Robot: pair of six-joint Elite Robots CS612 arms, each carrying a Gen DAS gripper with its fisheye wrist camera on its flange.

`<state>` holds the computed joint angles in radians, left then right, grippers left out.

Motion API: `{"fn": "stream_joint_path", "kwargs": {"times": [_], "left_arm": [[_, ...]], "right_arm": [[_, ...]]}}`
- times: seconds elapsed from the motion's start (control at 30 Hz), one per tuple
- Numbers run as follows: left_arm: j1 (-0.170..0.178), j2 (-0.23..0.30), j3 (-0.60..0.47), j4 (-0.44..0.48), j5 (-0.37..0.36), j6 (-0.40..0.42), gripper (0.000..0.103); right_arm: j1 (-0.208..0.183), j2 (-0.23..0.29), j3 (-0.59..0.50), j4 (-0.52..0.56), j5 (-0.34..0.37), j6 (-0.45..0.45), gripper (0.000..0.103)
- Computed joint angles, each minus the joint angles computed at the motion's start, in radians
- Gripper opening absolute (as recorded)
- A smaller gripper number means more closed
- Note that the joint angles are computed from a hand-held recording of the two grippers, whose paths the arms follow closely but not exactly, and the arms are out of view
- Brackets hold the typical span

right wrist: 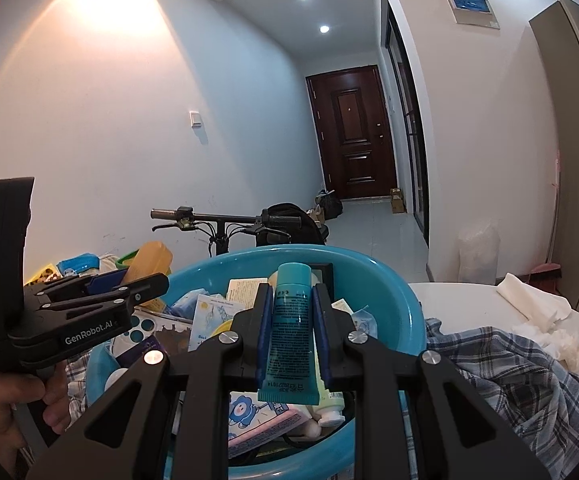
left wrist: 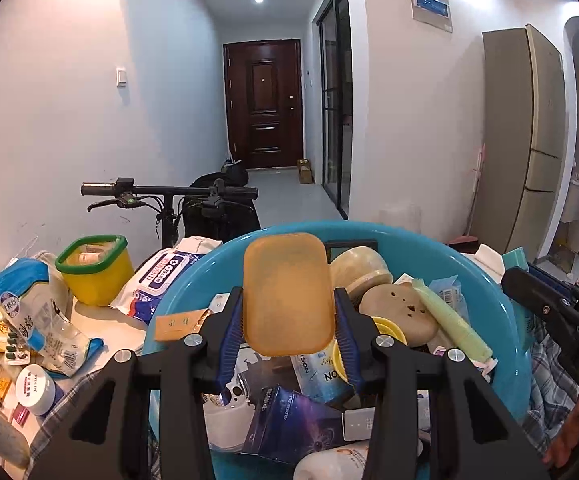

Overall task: Organize objects
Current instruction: 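Lower the left tool and open it to drop the orange soap box into the basin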

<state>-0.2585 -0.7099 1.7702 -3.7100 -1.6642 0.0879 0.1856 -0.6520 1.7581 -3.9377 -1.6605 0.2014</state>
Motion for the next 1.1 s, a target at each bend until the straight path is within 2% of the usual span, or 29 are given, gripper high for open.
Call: {"fn": "stream_joint_path", "kwargs": {"times": [0.53,0.67,0.77,0.87,1.1], "left_arm": [[0.008,0.003,-0.007,0.016,-0.017,-0.014,0.045],[0.014,0.003,-0.010,0.025,-0.040,-0.026,0.045],[0.011,0.005,-0.010,0.012,-0.029,-0.024,0.045],[0.016,0.006,-0.015,0.021,-0.049,-0.038,0.045],[0.014,0.010,-0.023,0.029,-0.054,-0.039,0.045]], "right_arm": [[0.009,0.001,-0.005,0.011,-0.007,-0.021,0.019],[0.011,0.002,-0.007,0.014,-0.014,-0.028,0.019],[0.015,0.006,-0.007,-0.012,-0.031,-0.034,0.019],[0.018,0.006,-0.006,-0.038,-0.040,-0.044,0.019],[0.015,0.004,-0.005,-0.014,-0.030,-0.043,0.019]]}}
